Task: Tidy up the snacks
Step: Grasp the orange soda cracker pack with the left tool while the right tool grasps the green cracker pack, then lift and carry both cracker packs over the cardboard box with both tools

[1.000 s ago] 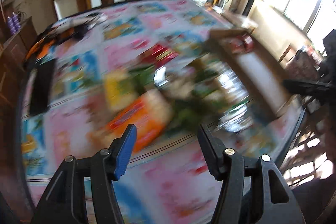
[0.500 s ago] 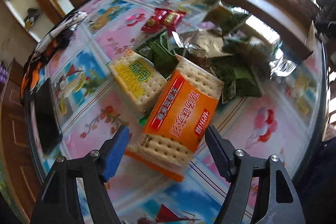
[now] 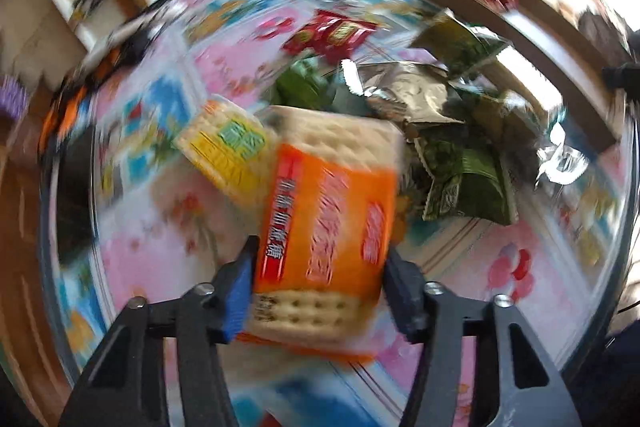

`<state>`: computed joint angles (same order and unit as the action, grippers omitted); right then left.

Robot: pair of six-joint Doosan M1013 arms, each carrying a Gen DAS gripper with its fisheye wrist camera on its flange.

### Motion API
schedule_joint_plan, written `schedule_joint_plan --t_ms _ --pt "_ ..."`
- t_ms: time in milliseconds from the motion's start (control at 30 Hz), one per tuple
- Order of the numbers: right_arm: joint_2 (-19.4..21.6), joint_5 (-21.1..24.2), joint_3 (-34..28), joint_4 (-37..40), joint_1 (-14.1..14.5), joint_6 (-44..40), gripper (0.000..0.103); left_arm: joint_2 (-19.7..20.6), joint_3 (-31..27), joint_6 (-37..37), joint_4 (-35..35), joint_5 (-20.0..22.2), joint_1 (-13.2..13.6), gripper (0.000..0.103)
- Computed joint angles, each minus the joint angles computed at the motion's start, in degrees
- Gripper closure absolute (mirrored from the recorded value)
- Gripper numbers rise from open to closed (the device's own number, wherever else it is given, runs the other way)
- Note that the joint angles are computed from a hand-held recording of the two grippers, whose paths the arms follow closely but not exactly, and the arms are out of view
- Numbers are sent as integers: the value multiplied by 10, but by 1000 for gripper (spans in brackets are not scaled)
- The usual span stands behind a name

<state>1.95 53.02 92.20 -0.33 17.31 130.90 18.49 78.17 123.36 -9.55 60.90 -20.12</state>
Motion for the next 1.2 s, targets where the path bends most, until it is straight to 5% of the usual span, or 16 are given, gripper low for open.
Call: schedule_joint_plan --t_ms 433,467,533,767,967,1200 --pt "113 99 -94 -19 -24 -80 28 -54 70 -101 1 -15 19 50" --pt "116 95 -94 -16 -25 -82 39 -54 71 -105 2 -16 19 50" --pt "117 95 -93 -12 -26 -82 53 -56 74 -105 -1 -19 21 50" --pt "74 66 -61 -43 -19 -36 53 -50 68 -111 -9 -21 23 50" --pt "10 -30 -12 -14 18 -111 52 -47 66 -107 -10 -25 22 50" --pt "31 4 -11 75 52 -228 52 -37 57 -113 2 -26 15 25"
